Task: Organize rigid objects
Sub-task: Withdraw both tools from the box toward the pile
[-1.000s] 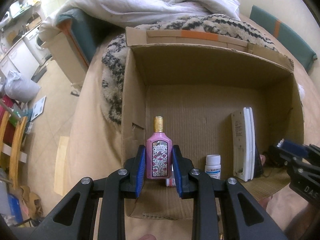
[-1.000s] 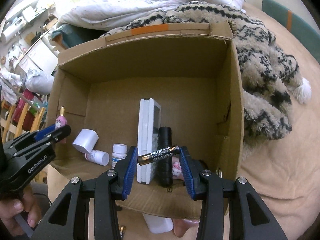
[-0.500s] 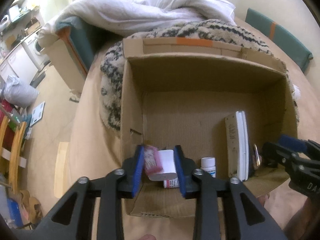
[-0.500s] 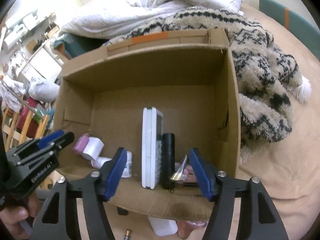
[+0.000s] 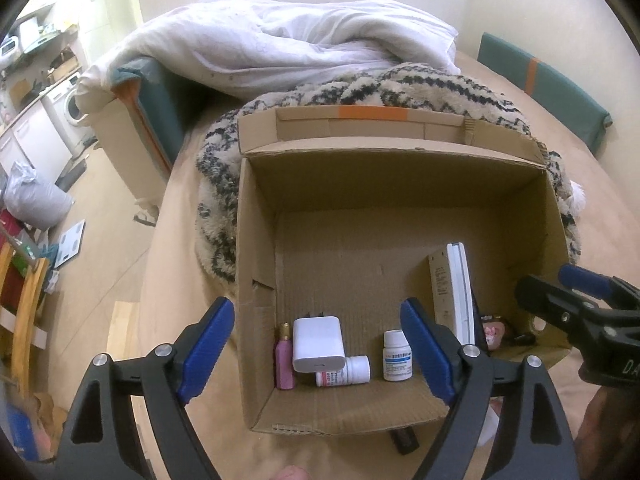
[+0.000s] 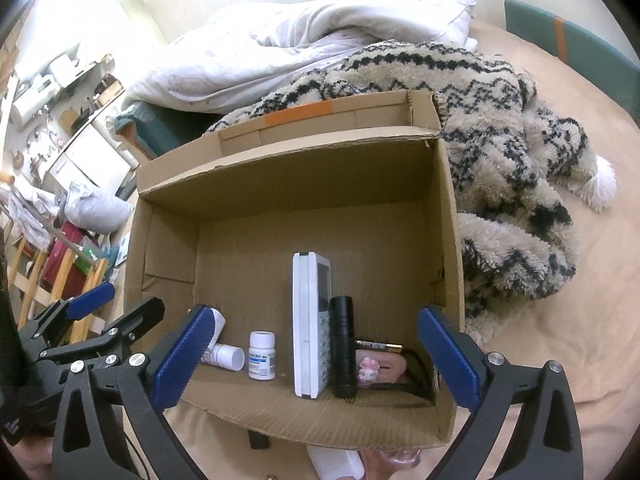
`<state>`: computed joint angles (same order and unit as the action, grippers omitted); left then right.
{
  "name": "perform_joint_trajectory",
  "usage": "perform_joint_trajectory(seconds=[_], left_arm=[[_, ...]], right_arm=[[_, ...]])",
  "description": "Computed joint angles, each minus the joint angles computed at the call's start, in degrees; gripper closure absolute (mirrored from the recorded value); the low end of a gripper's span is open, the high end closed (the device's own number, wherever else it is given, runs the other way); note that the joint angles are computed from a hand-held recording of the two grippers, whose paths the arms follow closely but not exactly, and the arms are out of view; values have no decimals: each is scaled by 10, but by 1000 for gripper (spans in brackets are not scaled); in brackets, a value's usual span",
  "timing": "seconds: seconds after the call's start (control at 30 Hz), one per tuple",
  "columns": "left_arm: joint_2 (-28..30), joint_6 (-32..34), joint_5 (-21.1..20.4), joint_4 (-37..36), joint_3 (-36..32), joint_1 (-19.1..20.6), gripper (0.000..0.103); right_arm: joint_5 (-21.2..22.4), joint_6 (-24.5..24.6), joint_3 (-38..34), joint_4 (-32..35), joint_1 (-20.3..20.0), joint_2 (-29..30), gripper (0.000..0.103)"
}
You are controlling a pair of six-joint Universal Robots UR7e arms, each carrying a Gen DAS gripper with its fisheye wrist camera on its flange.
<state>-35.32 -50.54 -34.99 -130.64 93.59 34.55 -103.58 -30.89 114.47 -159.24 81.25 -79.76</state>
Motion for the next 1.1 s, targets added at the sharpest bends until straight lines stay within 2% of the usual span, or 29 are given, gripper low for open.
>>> perform_joint_trajectory(seconds=[0.47,0.6,0.77,0.93,1.1], left_arm=[[-6,-3,5,1,5,-6,17],[-13,-4,3,7,6,-11,17],[-32,-54,-37,60,1,-13,17],[-49,-73,-80,65,15,-23,17],[-61,-107,-92,89,32,-39,17]], right_arm=[[15,7,9,-11,-3,-19,0],[35,20,13,15,-9,-43,0],[43,19,22,43,-10,-72,0],[16,18,34,74,1,-93,0],[15,14,53,97,0,-121,0]])
